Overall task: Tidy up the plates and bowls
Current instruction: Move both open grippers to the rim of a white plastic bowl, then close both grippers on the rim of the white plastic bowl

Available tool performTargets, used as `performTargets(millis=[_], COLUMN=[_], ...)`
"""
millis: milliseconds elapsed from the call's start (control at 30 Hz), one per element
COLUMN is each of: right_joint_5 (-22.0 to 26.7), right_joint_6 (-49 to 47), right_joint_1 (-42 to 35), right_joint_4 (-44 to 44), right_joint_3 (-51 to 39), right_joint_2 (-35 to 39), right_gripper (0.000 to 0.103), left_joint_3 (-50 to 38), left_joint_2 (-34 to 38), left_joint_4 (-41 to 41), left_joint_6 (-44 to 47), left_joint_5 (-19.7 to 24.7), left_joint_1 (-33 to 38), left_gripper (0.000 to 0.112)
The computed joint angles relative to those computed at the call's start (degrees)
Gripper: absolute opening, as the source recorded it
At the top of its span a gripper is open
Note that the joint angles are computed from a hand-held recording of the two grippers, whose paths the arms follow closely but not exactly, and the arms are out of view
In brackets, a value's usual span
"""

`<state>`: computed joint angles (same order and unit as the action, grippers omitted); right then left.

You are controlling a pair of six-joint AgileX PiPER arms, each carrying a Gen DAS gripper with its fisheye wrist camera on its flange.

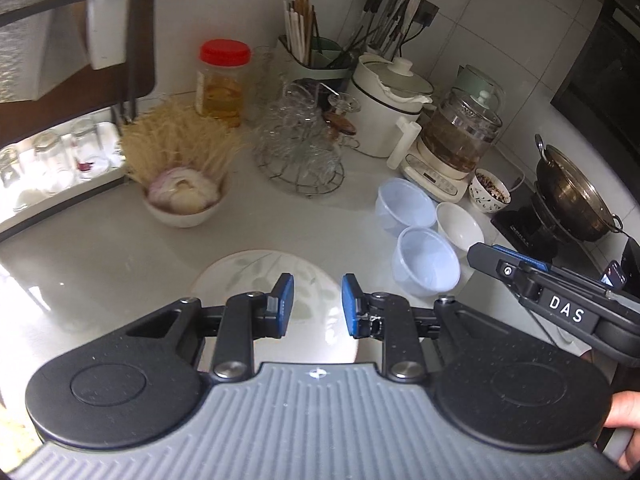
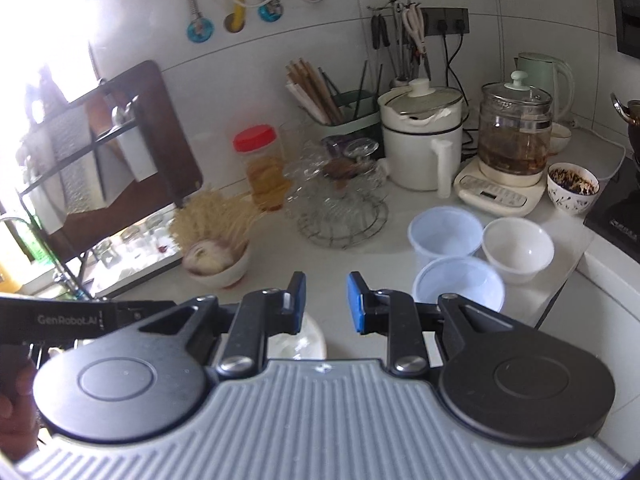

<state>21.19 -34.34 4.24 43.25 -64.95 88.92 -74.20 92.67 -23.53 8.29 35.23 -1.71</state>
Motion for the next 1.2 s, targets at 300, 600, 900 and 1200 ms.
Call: performTargets(millis=[300, 600, 900, 1200], right_joint_5=[10.6, 15.6, 21.1, 28.1], right_joint_6=[-12.1, -15.4, -10.6, -2.9], right_joint_1=[-11.5, -18.5, -22.4, -23.9], right_joint_4=[9.5, 11.1, 7.9, 3.3], right_joint_3=[-9.6, -18.7, -28.4, -37.8], right_joint_2=[10.0, 19.3, 28.8, 36.9], right_gripper=[0.027, 0.027, 0.027, 0.035], left_joint_3=[-12.5, -31.9, -51.6, -71.4], left_joint_2=[11.0, 26.1, 40.4, 53.3], left_joint_4=[11.4, 15.5, 16.8, 16.5], left_joint_6=[-16.0, -23.5, -27.3, -28.3], left_joint_5=[0.5, 6.5, 17.3, 28.1], left_joint_1=[-9.5, -14.1, -16.7, -17.6], left_gripper=[0.034, 0.036, 0.037, 0.041])
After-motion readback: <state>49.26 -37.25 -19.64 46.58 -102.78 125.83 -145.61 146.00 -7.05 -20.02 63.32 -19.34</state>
